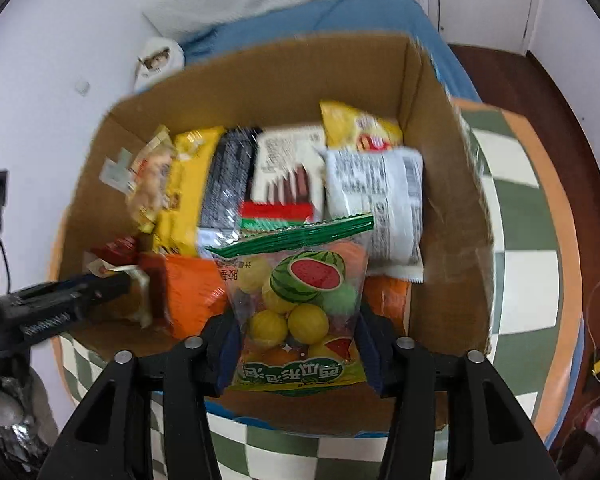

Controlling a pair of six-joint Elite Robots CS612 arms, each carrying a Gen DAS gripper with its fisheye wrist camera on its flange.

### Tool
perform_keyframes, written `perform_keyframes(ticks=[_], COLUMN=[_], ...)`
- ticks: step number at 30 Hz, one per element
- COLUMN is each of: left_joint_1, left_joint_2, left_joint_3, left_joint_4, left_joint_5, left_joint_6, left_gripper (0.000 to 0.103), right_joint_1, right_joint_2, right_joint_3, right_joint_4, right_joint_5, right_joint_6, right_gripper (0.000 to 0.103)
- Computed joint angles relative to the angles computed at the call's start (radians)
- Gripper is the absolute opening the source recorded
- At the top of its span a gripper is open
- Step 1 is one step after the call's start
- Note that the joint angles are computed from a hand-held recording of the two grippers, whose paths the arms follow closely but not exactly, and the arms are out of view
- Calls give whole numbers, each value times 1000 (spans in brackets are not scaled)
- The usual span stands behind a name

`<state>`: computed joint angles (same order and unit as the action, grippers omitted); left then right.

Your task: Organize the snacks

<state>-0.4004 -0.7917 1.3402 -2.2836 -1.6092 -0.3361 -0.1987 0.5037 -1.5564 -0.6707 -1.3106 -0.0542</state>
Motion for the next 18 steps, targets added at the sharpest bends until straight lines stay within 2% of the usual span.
perform_keyframes(ticks=[1, 2, 4, 9, 11, 14, 18], left_joint_1=[-2, -4, -8, -19, -23, -34, -41], left_joint_2=[0, -2, -3, -29, -40, -56, -74], left_joint_3=[3, 5, 10, 52, 67, 86, 110], left_joint_4=[-6, -10, -21, -95, -119, -133, -165], left_joint_5=[6, 14, 19, 53, 59, 102, 119], left_joint_6=[-4, -6, -8, -21, -16, -6, 4], left_gripper=[59, 71, 87, 93, 103, 103, 103], right_joint_1=[0, 0, 2, 7, 10, 11, 14], right_joint_2=[3, 4, 3, 0, 0, -1, 1], right_joint_3=[-3, -6, -11, -32, -44, -56, -74], right_joint_4=[-2, -5, -13, -40, -52, -56, -66], right_joint_5=[-3, -9, -36, -87, -110, -122, -154], right_joint_6=[1, 2, 10, -8, -11, -17, -16], right_gripper=[87, 95, 95, 98, 99, 99, 99])
